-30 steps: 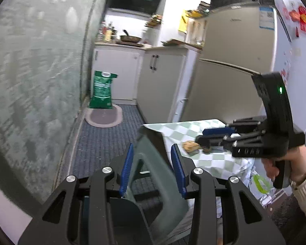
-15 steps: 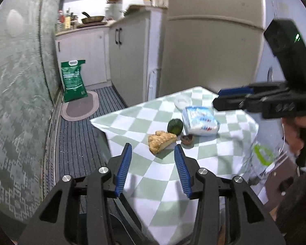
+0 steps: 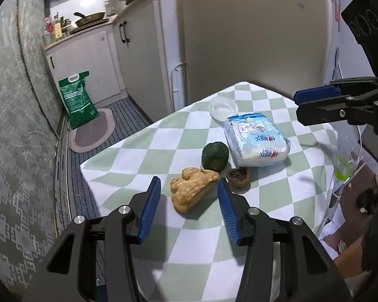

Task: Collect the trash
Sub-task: 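Close the left gripper on the ginger root while the right gripper approaches the wipes pack, then grasp the blue-and-white wipes pack with the right gripper and lift it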

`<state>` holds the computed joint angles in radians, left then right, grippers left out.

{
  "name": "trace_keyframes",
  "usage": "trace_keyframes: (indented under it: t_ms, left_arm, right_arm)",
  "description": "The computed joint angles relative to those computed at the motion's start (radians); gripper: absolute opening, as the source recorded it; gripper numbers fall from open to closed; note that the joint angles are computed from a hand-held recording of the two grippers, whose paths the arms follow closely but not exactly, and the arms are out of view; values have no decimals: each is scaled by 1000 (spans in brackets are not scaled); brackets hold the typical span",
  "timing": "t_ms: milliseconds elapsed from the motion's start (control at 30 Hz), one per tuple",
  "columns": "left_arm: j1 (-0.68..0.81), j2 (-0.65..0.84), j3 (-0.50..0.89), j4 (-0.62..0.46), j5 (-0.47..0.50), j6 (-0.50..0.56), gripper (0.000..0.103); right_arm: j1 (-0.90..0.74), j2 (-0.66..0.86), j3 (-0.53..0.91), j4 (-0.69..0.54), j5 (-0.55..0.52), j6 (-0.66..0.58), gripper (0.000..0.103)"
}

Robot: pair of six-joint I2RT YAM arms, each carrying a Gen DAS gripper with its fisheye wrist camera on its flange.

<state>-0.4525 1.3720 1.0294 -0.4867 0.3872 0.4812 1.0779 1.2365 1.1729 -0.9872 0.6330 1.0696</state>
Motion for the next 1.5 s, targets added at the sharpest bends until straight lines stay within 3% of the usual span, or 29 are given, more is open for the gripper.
trace_keyframes:
  t_ms: [133, 200, 400, 467, 700, 1200, 1500]
  left_arm:
    - [-22, 27, 17, -14, -16, 25, 52]
    - [-22, 45, 40, -42, -14, 23, 52]
    - [-21, 66, 62, -63, -4, 17, 44]
    - [-16, 60, 54, -56, -3, 9, 34]
    - [6, 24, 18, -53, 38, 13, 33]
    - [167, -120, -59, -72, 202, 8, 33]
    - [283, -164, -65, -123, 276, 60, 34]
  right_arm:
    - [8, -6, -20, 16, -10, 30, 54]
    - [17, 6, -26, 26, -8, 67, 64]
    - [21, 80, -19, 67, -26, 111, 69]
    - [23, 109, -5, 64, -14, 127, 74]
    - [12, 193, 55, 20, 47, 165, 78]
    - [-51, 338, 164, -64, 68, 154, 76]
    - [-69, 295, 118, -43, 64, 119, 70]
